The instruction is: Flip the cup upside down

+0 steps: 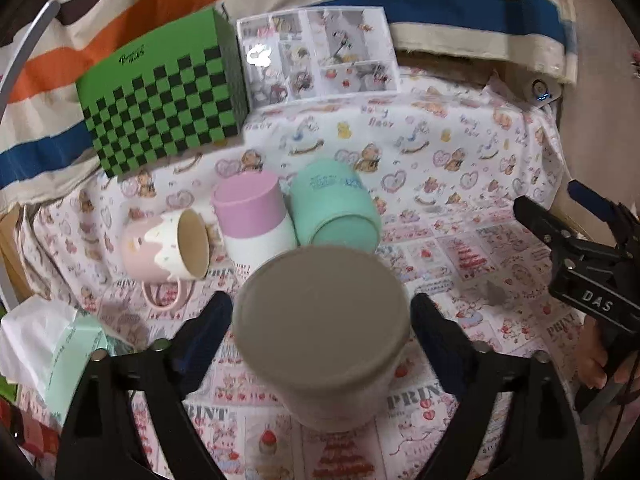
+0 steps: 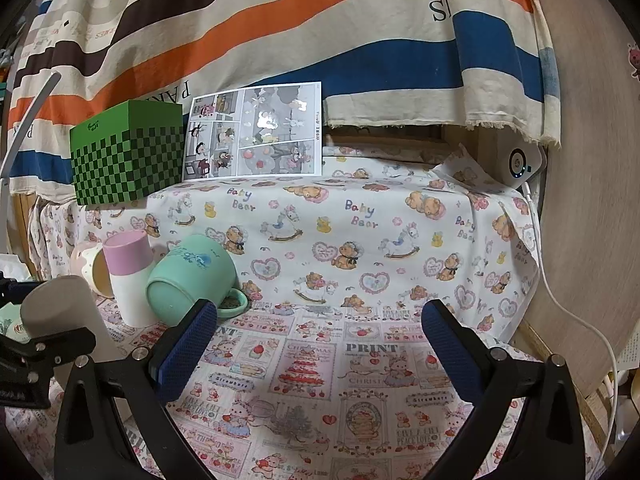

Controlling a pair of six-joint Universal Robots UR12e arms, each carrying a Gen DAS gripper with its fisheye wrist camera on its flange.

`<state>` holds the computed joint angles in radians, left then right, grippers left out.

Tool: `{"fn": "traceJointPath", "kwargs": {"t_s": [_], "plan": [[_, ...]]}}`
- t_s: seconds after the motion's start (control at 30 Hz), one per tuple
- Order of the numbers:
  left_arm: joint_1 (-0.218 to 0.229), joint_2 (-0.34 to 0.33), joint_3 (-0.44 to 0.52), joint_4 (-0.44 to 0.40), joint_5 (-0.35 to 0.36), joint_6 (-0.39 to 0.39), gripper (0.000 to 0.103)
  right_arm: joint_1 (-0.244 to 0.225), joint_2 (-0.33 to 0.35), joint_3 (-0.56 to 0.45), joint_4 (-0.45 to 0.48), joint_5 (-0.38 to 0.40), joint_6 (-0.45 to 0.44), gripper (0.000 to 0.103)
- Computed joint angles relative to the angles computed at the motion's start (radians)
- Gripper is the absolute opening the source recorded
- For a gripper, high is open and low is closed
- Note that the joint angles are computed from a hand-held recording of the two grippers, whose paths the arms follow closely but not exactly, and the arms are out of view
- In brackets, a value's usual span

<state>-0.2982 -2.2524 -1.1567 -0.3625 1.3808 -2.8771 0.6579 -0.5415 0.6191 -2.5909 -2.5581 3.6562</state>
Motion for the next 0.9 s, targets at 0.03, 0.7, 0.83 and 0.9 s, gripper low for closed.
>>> {"fn": "traceJointPath", "kwargs": {"t_s": [0.03,0.7,0.83,0.9], "plan": [[0.004,0.004,-0.011,0.026,-0.018,0.003,0.099,0.000,-0.001,0.001,0.002,0.001,0.002,0.103],[0.088,0.045,-0.165,0.496,0.005,-0.076,0.103,0.002,0.002,-0.006,-0.004,-0.005,-0.013,0.103],[0.121,0.038,-0.176,0.523,-0.040,-0.139,0.103,0.002,0.002,-0.004,-0.005,-0.005,-0.012,0.103],[0.129,0.034,-0.168,0.497,-0.027,-0.163,0.103,0.002,0.002,-0.004,-0.006,-0.003,-0.015,0.103]]}}
